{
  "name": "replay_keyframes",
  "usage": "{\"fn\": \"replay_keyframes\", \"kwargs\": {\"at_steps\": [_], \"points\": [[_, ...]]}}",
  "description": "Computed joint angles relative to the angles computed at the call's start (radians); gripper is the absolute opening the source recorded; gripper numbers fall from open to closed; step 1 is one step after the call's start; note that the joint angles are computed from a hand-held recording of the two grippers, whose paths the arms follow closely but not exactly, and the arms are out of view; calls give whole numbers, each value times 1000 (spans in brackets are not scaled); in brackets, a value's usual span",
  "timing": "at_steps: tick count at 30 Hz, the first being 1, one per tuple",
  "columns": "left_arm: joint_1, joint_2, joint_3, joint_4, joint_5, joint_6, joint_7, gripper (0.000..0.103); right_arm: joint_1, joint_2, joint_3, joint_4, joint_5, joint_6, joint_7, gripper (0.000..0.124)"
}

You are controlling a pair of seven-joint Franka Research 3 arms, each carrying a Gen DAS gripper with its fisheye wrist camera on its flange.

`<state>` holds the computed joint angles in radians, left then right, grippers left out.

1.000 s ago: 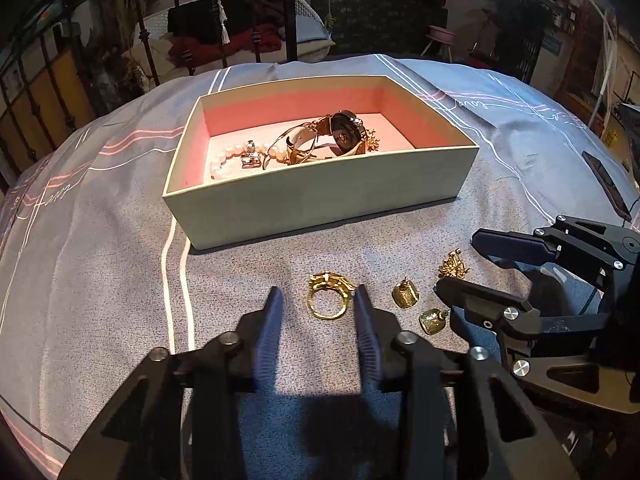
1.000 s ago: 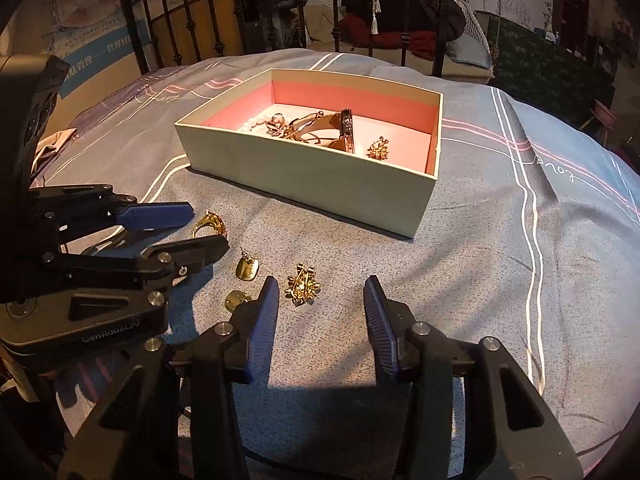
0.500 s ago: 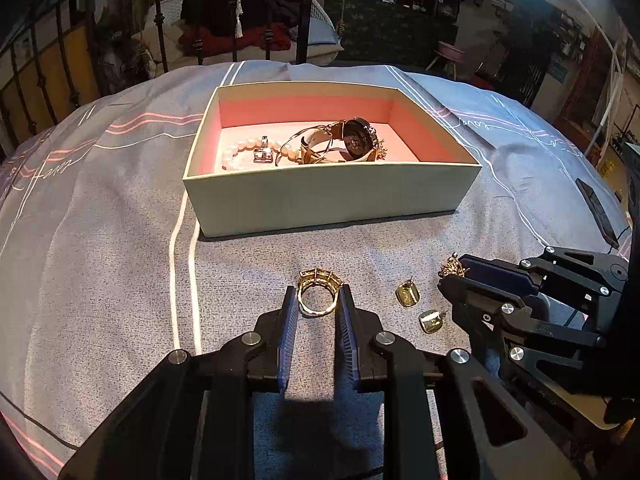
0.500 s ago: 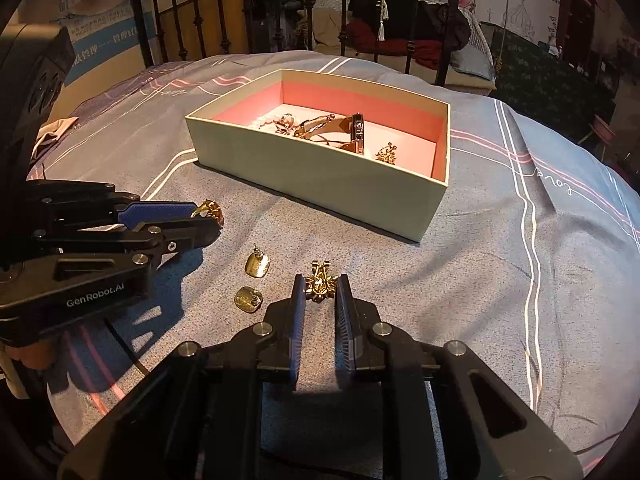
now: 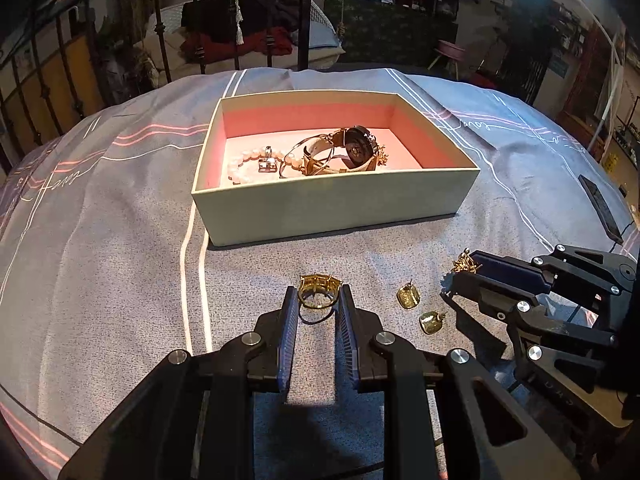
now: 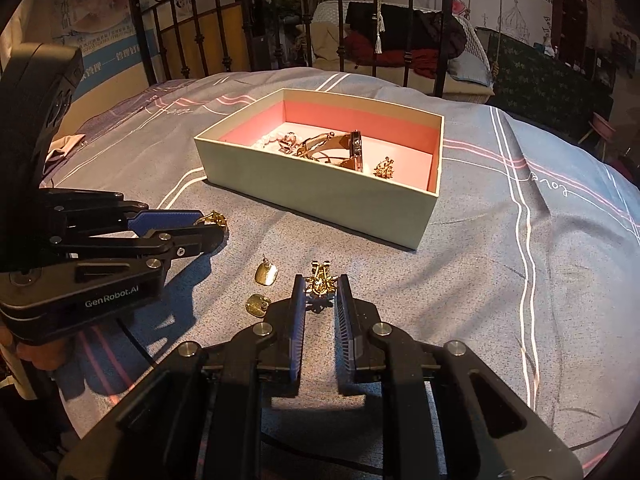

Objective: Organize jewelry
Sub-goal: 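Carry the gold ring in the left tool into the box while the right carries the charm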

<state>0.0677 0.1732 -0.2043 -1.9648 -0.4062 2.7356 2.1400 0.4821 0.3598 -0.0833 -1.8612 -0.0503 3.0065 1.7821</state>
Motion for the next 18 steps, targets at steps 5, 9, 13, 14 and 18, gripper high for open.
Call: {"fn": "replay_keyframes", "kwargs": {"at_steps": [5,9,13,14,18], "points": [[20,-19,-17,18,-117,3,84,20,-9,-10,6,-4,22,45,-8,17],[16,-16,-12,49,-175,-8,120,20,10,-11,-21,16,19,62,-8,17],[13,7,0,96,-169,-34,89,20,-7,-9,-11,38,44,89,-26,17],[16,18,1,118,-166,-52,80,20,-24,-3,7,51,59,89,-43,17],[-3,80,7,207,-70,-57,-11,20,-41,66,12,166,87,48,-73,17]]}}
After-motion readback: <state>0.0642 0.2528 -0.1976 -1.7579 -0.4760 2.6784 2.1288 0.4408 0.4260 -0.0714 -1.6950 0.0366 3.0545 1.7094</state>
